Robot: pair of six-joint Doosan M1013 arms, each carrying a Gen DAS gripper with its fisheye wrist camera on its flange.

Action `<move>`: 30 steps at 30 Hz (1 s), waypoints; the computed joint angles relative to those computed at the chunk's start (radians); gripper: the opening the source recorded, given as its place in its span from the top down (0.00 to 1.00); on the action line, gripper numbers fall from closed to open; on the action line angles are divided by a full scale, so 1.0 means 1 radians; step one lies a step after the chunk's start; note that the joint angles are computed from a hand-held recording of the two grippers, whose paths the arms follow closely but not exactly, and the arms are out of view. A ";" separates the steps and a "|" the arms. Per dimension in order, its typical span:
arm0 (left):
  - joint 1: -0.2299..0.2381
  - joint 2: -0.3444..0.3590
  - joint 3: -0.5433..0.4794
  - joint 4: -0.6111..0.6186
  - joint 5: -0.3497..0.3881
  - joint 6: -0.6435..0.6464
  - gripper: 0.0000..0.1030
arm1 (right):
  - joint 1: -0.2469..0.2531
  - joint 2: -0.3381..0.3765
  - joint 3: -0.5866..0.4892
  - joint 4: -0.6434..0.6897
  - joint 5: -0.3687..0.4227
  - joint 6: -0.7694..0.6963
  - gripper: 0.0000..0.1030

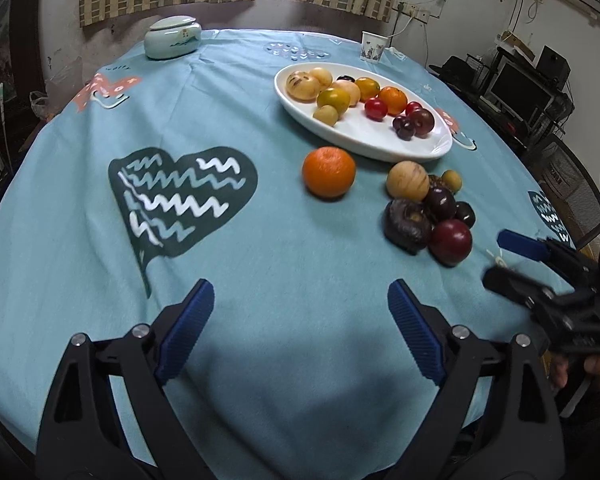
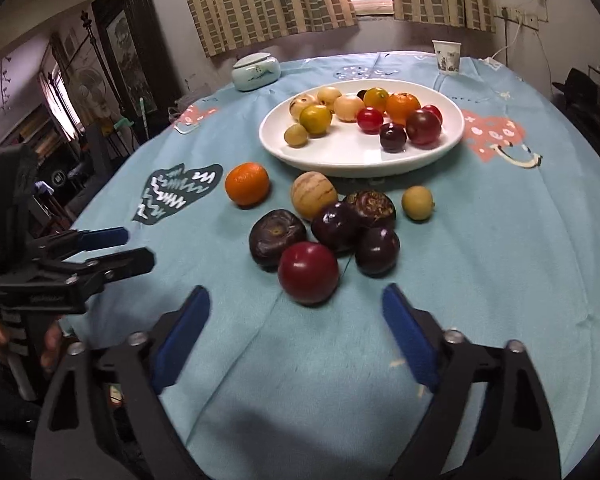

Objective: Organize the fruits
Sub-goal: 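Grasp a dark red plum with the right tool while the left tool grasps a dark purple fruit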

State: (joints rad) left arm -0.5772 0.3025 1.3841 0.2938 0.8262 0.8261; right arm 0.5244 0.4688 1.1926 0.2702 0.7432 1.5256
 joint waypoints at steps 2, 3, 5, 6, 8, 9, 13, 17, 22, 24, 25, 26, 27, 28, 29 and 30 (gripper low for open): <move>0.001 -0.004 0.007 0.000 0.003 -0.003 0.12 | -0.003 0.022 -0.033 0.006 0.040 -0.010 0.35; 0.002 -0.006 0.010 0.000 0.004 -0.006 0.12 | -0.003 0.030 -0.043 0.014 0.055 -0.016 0.36; 0.005 -0.007 0.013 -0.008 0.004 -0.005 0.12 | 0.003 0.049 -0.067 -0.021 0.078 0.011 0.36; 0.006 -0.007 0.012 -0.014 0.002 -0.002 0.12 | 0.005 0.059 -0.079 -0.038 0.085 0.022 0.41; 0.007 -0.003 0.006 -0.031 -0.003 0.013 0.12 | 0.011 0.077 -0.103 -0.080 0.105 0.053 0.54; 0.007 0.001 -0.001 -0.046 -0.007 0.029 0.12 | 0.016 0.080 -0.107 -0.113 0.100 0.071 0.62; 0.001 0.036 -0.048 -0.088 -0.004 0.091 0.12 | 0.006 0.068 -0.099 -0.087 0.113 0.068 0.62; -0.015 0.095 -0.123 -0.090 0.034 0.149 0.12 | -0.013 0.024 -0.039 -0.100 0.093 0.109 0.62; -0.025 0.162 -0.203 -0.077 0.067 0.182 0.12 | -0.035 -0.019 0.032 -0.173 0.067 0.213 0.62; -0.026 0.188 -0.234 -0.076 0.083 0.191 0.13 | -0.047 -0.026 0.049 -0.143 0.056 0.208 0.61; -0.028 0.199 -0.247 -0.067 0.089 0.189 0.16 | -0.050 -0.028 0.053 -0.133 0.053 0.202 0.61; -0.031 0.211 -0.259 -0.052 0.099 0.187 0.17 | -0.054 -0.029 0.057 -0.117 0.051 0.189 0.61; -0.038 0.219 -0.269 -0.019 0.109 0.181 0.19 | -0.057 -0.029 0.058 -0.105 0.051 0.180 0.61; -0.041 0.222 -0.274 -0.011 0.114 0.189 0.27 | -0.059 -0.028 0.058 -0.093 0.052 0.169 0.61; -0.041 0.221 -0.273 -0.012 0.103 0.196 0.33 | -0.061 -0.025 0.055 -0.084 0.056 0.162 0.61; -0.042 0.220 -0.272 -0.010 0.097 0.198 0.44 | -0.063 -0.023 0.054 -0.077 0.056 0.157 0.61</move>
